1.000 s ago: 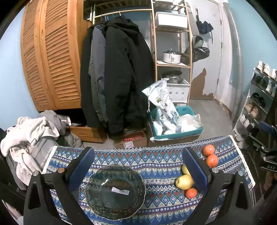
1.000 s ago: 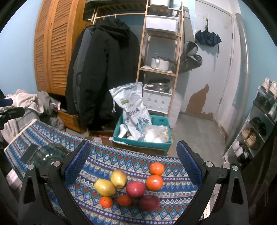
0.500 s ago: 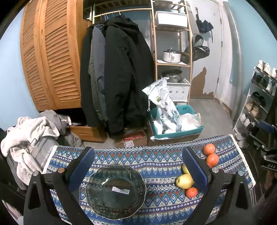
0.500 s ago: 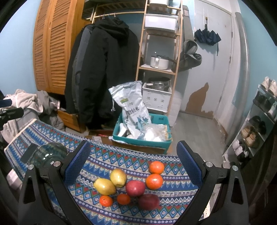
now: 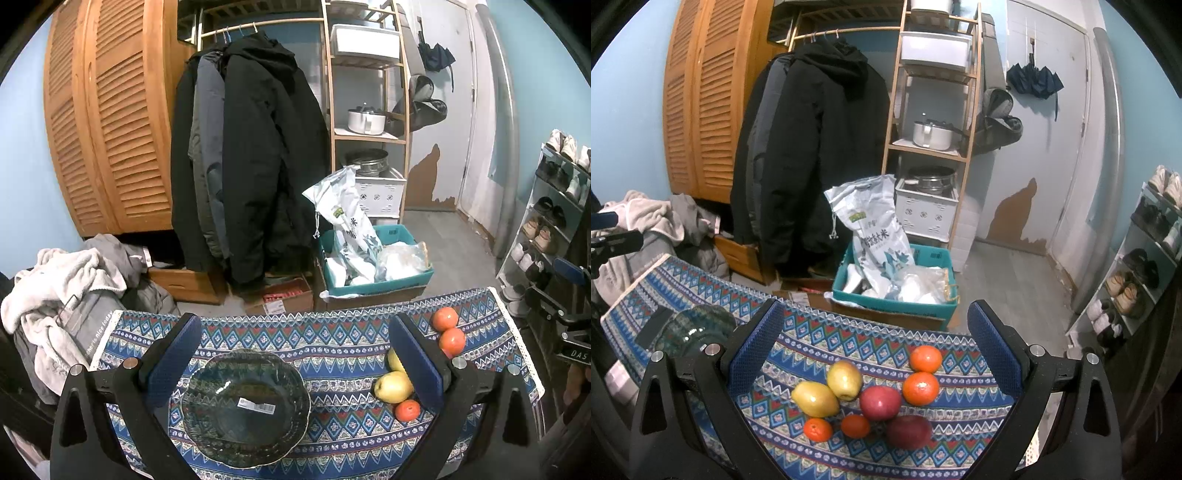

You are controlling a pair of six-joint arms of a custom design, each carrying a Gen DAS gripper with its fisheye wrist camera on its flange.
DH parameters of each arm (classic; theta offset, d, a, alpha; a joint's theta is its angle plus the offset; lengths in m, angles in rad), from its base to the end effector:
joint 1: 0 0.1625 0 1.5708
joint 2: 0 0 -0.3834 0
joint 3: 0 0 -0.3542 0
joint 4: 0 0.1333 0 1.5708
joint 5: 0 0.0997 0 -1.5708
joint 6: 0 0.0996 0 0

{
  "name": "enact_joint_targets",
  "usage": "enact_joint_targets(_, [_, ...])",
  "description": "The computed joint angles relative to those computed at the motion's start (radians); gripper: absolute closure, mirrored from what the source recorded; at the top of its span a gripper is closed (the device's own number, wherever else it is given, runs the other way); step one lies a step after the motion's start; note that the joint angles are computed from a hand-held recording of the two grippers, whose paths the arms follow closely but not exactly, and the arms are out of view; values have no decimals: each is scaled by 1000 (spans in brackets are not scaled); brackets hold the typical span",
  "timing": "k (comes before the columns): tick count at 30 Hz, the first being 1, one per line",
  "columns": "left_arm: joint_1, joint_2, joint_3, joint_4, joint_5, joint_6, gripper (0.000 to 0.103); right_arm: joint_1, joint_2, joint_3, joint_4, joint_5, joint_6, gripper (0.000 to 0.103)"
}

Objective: Organize fruits

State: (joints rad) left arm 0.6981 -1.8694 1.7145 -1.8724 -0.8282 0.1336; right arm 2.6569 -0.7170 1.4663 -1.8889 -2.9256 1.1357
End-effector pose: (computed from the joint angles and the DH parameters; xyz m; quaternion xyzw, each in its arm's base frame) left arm -0.1460 -0.3845 0.5617 0.3658 0.8348 -0.3243 0.2534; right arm 0.5742 -0.2617 0.1121 0.1152 -0.7643 0.4747 0.4211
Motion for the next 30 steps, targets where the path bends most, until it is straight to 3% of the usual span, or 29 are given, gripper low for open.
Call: enact_joint_targets(30, [-5, -6, 5, 9, 4, -9, 1, 2, 6, -12, 3, 2, 0, 5])
